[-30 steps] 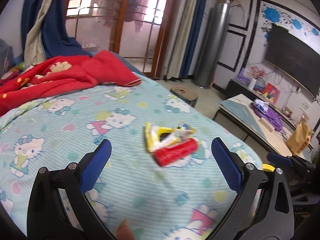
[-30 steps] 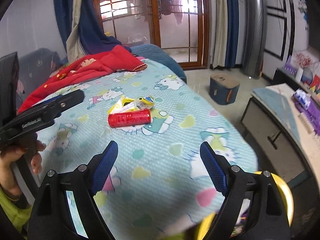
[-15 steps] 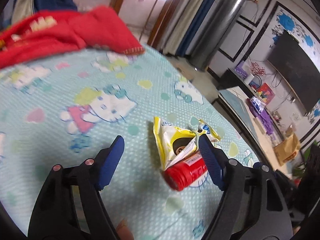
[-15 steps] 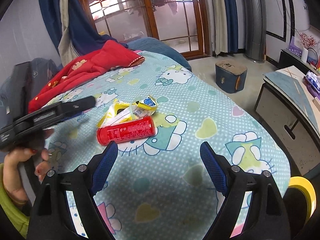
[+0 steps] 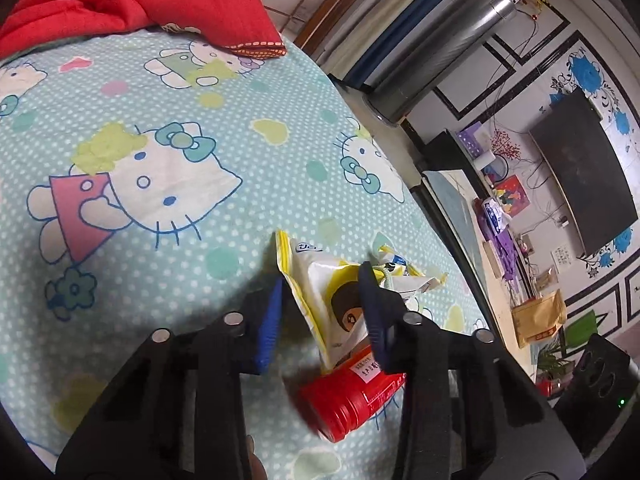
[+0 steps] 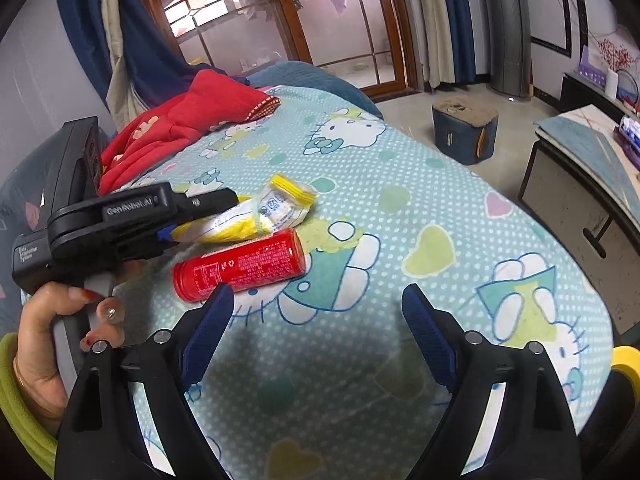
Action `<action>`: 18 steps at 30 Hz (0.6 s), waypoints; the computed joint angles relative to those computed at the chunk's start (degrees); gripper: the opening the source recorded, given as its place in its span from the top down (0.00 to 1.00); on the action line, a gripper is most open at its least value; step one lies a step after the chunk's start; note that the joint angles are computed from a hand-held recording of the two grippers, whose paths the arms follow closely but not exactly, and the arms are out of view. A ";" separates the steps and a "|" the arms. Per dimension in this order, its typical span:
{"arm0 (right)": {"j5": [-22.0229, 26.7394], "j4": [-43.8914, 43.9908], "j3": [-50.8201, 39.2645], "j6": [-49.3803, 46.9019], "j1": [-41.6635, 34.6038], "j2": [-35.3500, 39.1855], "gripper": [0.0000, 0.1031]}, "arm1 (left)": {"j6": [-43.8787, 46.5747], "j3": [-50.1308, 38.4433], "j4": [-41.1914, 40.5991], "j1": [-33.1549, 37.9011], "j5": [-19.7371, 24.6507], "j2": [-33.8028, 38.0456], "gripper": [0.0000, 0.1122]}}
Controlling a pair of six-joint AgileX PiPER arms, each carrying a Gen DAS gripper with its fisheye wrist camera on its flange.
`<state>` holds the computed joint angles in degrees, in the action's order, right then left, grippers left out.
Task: Collect trash
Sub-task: 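Grasp the yellow snack bag with left tool while right tool grasps red can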
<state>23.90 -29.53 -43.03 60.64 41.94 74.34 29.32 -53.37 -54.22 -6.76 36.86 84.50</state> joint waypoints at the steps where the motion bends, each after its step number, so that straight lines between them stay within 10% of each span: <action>1: -0.44 0.74 -0.43 -0.57 -0.26 0.66 0.19 | 0.53 0.20 -0.37 0.29 0.18 -0.14 0.81; 10: -2.38 11.34 -6.18 -4.82 -2.29 7.92 0.18 | 5.83 7.11 -3.58 7.74 -3.52 -14.13 0.86; 18: -2.01 15.53 -12.48 -6.58 -0.87 13.68 0.19 | 9.95 11.89 -4.76 20.43 5.39 -26.25 0.86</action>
